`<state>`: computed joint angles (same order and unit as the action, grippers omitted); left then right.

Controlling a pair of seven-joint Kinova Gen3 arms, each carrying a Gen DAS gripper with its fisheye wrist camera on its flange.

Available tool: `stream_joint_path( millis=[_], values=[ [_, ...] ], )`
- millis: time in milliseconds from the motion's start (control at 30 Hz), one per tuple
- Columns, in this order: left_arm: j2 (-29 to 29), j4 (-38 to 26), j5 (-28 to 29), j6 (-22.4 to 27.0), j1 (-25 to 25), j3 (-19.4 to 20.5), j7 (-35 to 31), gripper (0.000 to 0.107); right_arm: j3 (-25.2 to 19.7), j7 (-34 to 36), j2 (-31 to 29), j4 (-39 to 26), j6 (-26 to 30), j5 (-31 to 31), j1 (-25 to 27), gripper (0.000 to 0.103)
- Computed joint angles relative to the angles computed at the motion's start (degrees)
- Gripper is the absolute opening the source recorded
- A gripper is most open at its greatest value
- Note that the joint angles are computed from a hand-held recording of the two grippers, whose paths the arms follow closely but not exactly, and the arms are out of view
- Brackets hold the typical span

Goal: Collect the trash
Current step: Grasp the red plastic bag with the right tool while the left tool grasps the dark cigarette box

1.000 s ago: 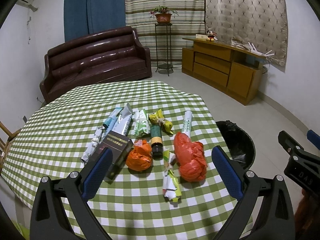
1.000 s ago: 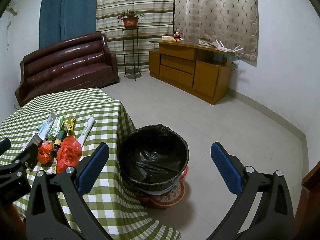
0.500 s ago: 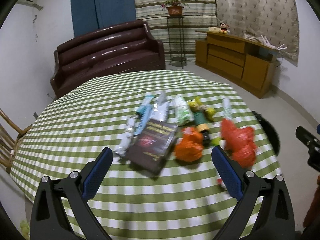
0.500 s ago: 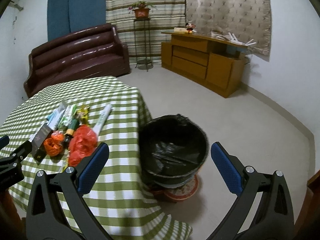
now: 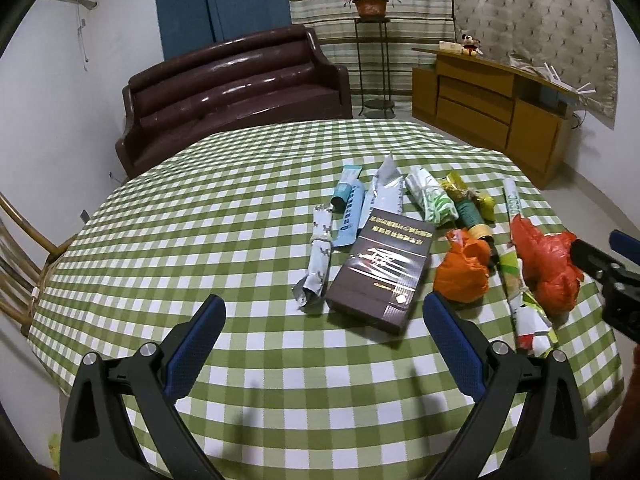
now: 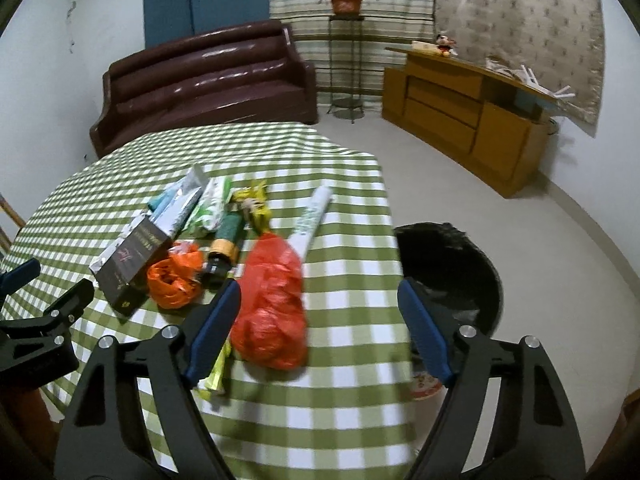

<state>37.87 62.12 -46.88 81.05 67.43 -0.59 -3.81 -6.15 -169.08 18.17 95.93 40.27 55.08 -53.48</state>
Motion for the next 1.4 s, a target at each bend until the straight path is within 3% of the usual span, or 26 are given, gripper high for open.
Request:
stream_joint_path(
  millis=[233,467,833,1100,1133,1233,1300,1400],
  values=[
    [-1.36,2.46,0.08,-3.40,-1.18,0.63,-0.10,0.095,-0.15,7.45,2.35,-2.62,-1.36,-6.35,1.68,0.063],
    [-1.70,3.47,1.02,-5.76,-2.27,0.97,-0.31,0.095,0.32,13.33,2.16,-1.91,-6.01,-12.44,3.29,0.040],
    [-1.25,2.68,1.23,-8.92,-3.30,0.67,-1.65,0.095,3.42,8.86,-0.31,1.14,-7.79,-9.84,0.67,0.038],
    [1.62,-0.96,2.84,-9.60,-4.60,-0.28,-7.89,0.095,2.03,6.73,-2.11,3.42,-8.15,-9.33,3.25,0.038],
    [1.45,-0.69,3.15,-10.02,-4.67,-0.43,-8.25,0.093,1.90,6.69,-2.29,3.66,-8.39,-9.40,3.63,0.038],
    [-0.73,2.82,4.64,-15.19,-6.22,0.26,-9.22,0.071,1.63,6.66,-2.56,4.13,-9.08,-9.51,4.56,0.038],
    [-1.79,4.72,5.76,-17.40,-6.92,0.30,-8.52,0.070,1.53,6.87,-2.62,4.27,-9.50,-9.83,5.07,0.038],
    [-1.45,4.60,6.05,-16.84,-6.99,0.27,-9.42,0.070,1.54,7.11,-2.52,4.38,-9.78,-10.15,5.45,0.038]
  ],
)
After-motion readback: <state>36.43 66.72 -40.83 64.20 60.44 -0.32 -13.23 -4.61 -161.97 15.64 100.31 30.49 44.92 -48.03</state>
